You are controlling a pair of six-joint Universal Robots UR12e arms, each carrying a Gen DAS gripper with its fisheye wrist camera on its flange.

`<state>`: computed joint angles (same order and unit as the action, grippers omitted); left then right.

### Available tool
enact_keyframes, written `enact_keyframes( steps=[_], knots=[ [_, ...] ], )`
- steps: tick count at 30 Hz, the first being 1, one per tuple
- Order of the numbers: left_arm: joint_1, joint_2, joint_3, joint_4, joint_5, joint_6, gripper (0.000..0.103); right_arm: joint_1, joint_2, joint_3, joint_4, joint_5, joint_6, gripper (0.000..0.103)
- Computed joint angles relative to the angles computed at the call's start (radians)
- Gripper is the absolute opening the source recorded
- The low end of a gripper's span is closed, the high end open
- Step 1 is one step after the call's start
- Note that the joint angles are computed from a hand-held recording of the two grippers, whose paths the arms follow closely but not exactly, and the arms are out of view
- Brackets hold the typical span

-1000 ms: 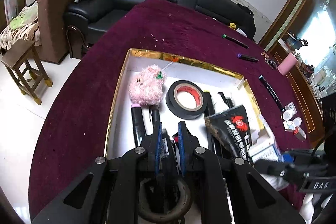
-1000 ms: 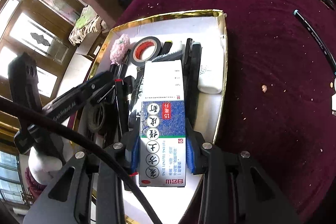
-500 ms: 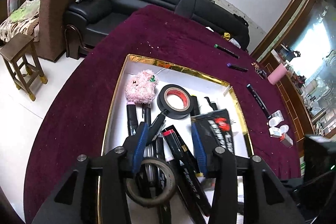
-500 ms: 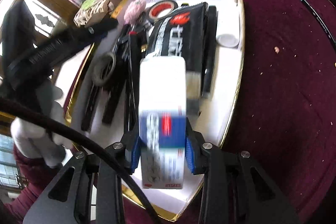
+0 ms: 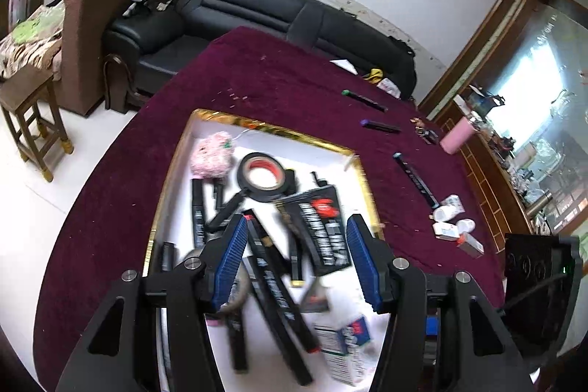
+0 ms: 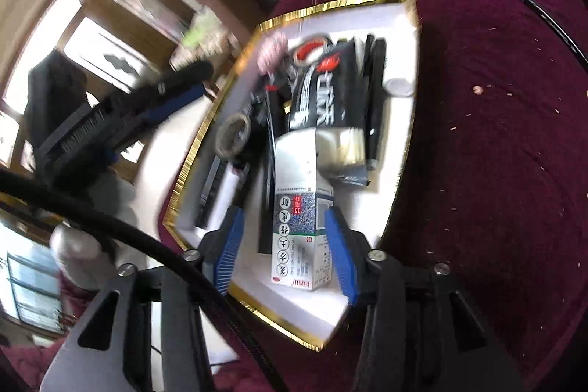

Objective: Organize objects
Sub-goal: 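Carry the box and pen into the tray and open both tools, then swing both open tools back to the remaining boxes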

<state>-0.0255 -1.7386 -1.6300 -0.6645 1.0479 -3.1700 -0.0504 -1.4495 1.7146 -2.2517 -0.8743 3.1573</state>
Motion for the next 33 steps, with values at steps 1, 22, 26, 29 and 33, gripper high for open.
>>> enact_keyframes(
  steps=[1,22,26,29,33],
  knots=[
    [-0.005,0.004,0.001,-0.001,-0.003,0.005,0.05,-0.018,-0.009,0.019,-0.031,0.04,0.019,0.05],
    [-0.239,-0.03,0.122,-0.209,-0.025,0.228,0.05,-0.378,-0.198,0.277,-0.397,0.18,0.343,0.071],
    [-0.276,-0.055,0.144,-0.248,-0.006,0.252,0.05,-0.429,-0.227,0.267,-0.288,0.077,0.272,0.07],
    [-0.294,-0.073,0.156,-0.281,0.0,0.258,0.05,-0.438,-0.221,0.248,-0.218,-0.009,0.22,0.07],
    [-0.312,-0.091,0.166,-0.32,0.006,0.271,0.05,-0.426,-0.176,0.21,-0.206,-0.108,0.193,0.07]
  ],
)
